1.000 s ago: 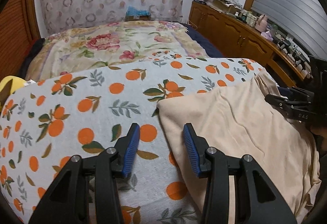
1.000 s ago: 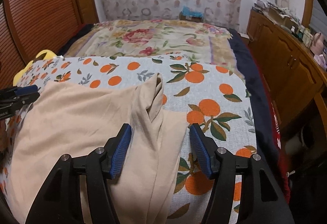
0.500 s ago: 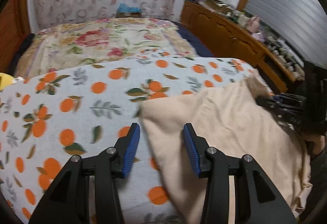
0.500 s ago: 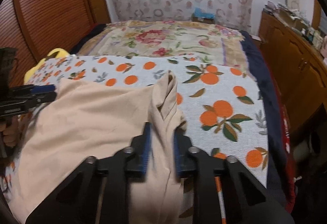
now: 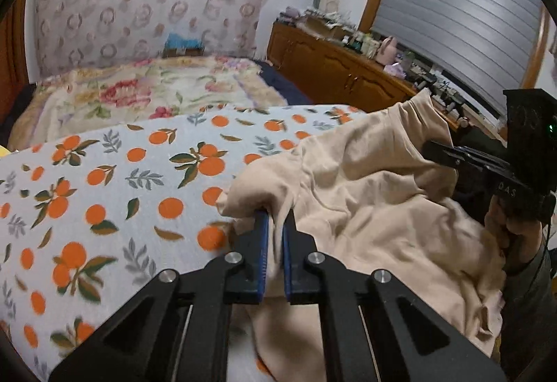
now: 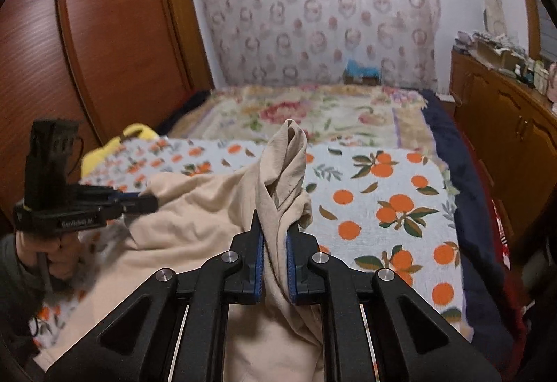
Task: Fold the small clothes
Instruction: 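Grasp the shirt edge with both grippers and lift it high, then lay the lifted shirt flat on the bed with both grippers, release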
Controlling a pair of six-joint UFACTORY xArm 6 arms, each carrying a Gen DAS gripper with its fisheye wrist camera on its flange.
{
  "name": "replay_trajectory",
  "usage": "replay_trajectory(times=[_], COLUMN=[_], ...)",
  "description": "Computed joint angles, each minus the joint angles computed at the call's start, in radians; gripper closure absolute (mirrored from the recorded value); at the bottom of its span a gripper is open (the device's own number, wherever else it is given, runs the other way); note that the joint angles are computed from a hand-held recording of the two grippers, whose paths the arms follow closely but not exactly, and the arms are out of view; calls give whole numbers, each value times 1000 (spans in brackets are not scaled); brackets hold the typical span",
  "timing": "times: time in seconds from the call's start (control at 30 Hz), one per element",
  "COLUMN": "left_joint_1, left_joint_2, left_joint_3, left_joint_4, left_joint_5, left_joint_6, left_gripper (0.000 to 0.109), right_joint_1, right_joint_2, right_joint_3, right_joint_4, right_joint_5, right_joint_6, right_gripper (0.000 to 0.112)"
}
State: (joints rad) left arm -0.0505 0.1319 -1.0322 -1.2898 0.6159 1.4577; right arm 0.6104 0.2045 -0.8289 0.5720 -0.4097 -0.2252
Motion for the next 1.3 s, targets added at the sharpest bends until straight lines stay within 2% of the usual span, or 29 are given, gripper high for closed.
replay_trajectory(times=[0.27, 0.37, 0.63, 0.87, 1.03, 1.2, 1.3], left_joint_1=[67, 103, 217, 337, 422, 466, 463], left_joint_2=[-204, -304, -540, -650, -677, -676, -653], left_joint_3=[130, 146, 157, 148, 141, 133, 123], left_joint_4=[-177, -184, -185, -192, -192, -200, -202], left_joint_5=[58, 106, 228, 301, 356, 370, 349], left_joint_6=[128, 128, 116, 126, 133, 140, 142], left_gripper=[106, 106, 106, 106, 106, 106, 106], right_joint_1=[153, 219, 364, 467, 498, 522, 517], right_joint_2=[-146, -199, -303, -331, -329, -337, -318], right_joint_3=[78, 65, -68, -185, -234, -265, -300], right_joint_4=[315, 471, 706, 763, 789, 812, 834], right_joint_5=[-118, -172, -292, -351, -340, -317, -292], right_joint_6=[-260, -432, -819, -1014, -1073, -1115, -1148], right_gripper=[105, 105, 105, 105, 105, 105, 105])
